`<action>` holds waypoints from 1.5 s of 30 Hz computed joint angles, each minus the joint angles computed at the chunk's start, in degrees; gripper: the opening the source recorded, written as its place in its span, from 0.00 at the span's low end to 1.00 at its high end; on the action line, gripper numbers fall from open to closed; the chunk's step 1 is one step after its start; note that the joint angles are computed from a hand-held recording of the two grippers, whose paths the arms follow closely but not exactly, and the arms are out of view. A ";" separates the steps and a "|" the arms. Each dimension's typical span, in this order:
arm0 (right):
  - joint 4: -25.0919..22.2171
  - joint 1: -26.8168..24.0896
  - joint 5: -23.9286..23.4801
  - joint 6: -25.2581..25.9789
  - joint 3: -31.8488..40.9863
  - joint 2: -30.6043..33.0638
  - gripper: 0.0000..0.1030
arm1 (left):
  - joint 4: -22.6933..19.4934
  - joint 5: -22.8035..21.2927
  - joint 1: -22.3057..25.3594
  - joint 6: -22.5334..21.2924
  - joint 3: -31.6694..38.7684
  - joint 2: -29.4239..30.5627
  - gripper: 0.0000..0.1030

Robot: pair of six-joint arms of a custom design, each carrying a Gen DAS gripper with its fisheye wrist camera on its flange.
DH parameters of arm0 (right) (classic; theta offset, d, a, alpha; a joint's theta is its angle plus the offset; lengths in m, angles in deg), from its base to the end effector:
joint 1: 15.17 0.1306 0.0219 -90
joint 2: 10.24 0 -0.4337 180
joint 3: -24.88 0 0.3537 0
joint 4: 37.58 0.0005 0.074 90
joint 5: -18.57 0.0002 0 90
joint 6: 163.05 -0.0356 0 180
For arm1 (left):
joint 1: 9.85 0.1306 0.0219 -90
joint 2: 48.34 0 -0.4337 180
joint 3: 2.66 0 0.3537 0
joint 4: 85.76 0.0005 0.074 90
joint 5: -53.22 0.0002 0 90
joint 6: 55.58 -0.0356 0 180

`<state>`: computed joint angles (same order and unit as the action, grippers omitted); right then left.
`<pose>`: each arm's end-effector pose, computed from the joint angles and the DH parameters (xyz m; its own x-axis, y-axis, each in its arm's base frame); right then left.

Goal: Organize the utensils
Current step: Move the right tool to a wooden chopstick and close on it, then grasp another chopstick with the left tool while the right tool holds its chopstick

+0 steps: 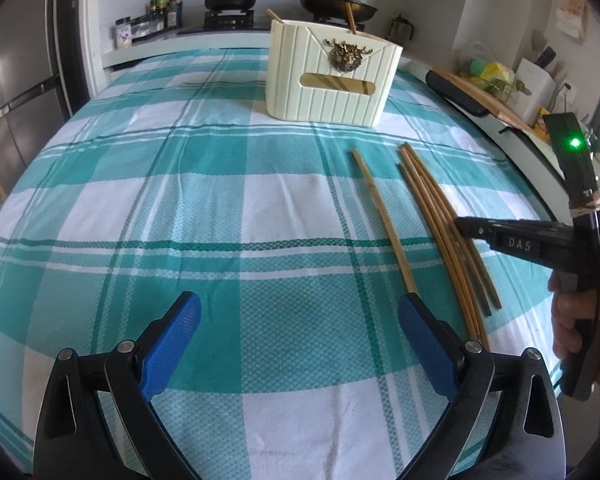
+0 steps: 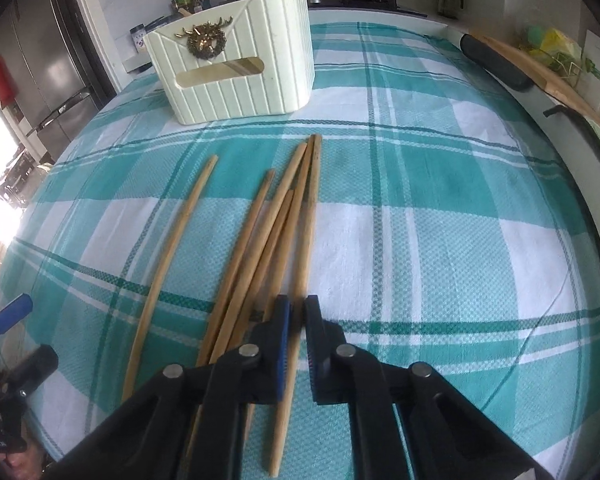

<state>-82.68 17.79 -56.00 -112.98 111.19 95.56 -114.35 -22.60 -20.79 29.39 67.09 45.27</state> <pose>0.4415 0.2744 0.3320 -0.8563 0.1822 -0.4833 0.1577 0.9833 0.0911 0.4289 -0.0923 0.3342 -0.7464 0.2309 -0.6241 0.3976 0.9068 -0.1400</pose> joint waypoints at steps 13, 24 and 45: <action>-3.67 3.17 4.57 -7.32 -4.50 -4.09 0.06 | -2.43 0.90 -1.28 0.15 3.54 2.30 0.96; -4.52 2.84 3.53 -8.04 -6.78 -6.90 0.32 | -5.33 -8.65 -7.74 -0.44 13.95 11.98 0.96; -4.83 -8.19 -5.71 13.52 7.73 4.85 0.08 | -19.47 -6.12 -9.14 -4.61 31.73 22.72 0.47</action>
